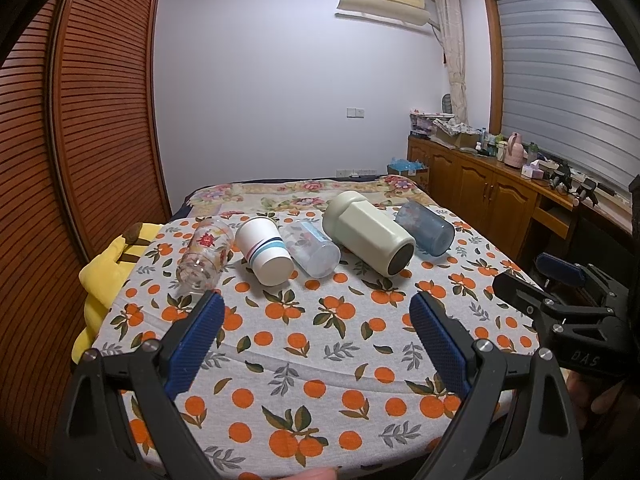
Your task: Flip cup upright
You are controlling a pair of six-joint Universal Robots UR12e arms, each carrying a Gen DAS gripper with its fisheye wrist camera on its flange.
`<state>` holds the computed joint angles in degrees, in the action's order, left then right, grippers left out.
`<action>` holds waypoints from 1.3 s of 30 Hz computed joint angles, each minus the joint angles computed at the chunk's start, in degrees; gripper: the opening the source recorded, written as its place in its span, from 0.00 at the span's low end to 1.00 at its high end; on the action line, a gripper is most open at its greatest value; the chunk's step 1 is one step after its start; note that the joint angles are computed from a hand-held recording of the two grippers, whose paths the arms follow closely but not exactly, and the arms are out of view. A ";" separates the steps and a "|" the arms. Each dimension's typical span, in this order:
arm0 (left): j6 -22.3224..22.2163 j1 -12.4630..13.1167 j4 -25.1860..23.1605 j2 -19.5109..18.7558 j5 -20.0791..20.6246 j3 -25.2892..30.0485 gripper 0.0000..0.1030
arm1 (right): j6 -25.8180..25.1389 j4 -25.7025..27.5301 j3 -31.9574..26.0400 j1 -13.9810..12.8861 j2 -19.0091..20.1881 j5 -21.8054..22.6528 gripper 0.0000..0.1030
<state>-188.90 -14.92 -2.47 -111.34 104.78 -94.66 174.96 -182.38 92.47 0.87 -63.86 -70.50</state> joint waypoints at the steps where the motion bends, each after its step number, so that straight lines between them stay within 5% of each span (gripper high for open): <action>1: 0.02 -0.01 0.07 -0.04 0.01 -0.02 0.92 | -0.13 -0.12 0.04 0.01 0.00 -0.06 0.93; 39: -0.74 0.00 -0.84 0.35 -0.48 -0.35 0.92 | 0.31 0.52 0.02 -0.15 0.16 0.15 0.93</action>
<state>-189.64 -14.92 -3.31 -110.99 104.30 -95.01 175.27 -181.86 92.49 0.72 -63.70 -70.35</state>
